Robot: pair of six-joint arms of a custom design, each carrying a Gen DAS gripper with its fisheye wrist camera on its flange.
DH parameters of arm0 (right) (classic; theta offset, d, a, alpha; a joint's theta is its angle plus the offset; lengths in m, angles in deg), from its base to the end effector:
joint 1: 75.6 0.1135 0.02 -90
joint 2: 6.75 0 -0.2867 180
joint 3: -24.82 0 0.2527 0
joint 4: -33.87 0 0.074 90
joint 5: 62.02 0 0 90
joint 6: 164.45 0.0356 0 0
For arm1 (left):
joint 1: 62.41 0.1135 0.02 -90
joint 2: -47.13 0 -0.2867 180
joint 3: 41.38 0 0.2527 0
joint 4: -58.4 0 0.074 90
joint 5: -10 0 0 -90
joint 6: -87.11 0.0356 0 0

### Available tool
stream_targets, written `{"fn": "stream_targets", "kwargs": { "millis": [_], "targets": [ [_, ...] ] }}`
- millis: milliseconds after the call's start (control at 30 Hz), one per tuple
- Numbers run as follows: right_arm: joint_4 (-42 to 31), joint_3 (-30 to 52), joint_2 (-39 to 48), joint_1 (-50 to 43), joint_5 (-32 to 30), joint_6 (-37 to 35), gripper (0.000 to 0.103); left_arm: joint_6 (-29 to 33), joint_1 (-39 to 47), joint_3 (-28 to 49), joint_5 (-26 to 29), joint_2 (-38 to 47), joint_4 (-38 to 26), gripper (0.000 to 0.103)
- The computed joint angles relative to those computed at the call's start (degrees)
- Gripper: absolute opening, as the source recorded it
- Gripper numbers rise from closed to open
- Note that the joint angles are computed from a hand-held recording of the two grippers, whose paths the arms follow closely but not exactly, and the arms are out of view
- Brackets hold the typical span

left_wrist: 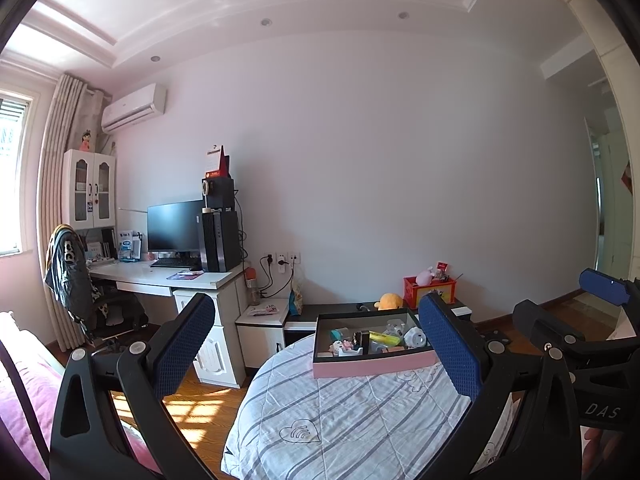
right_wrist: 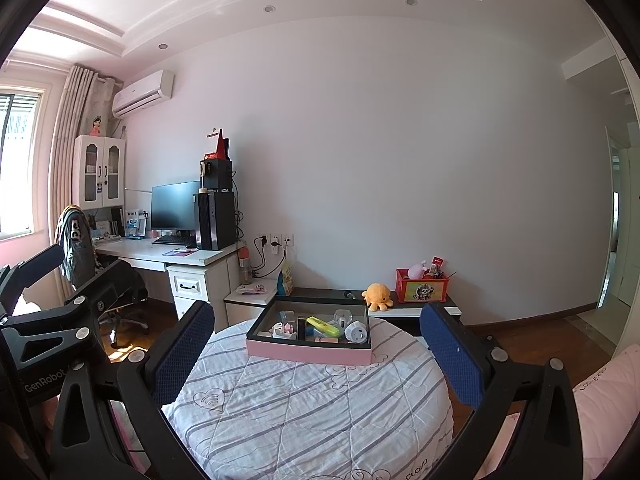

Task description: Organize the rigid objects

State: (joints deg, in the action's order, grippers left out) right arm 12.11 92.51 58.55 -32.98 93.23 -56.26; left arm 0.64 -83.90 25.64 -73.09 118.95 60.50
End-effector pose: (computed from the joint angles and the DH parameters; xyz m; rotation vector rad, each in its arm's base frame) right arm 0.1960 0.1364 0.3550 0.3627 1.6807 -0.3031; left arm 0.2697 -0.1108 0.3596 0.4435 1.5666 -0.3390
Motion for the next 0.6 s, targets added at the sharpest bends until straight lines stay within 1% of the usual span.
{"fn": "stream_targets", "kwargs": {
  "millis": [600],
  "targets": [
    [0.02,-0.21,0.09,-0.08,-0.15,0.35,0.103,0.09,0.29,-0.06,0.22,-0.16,-0.08,0.103]
  ]
}}
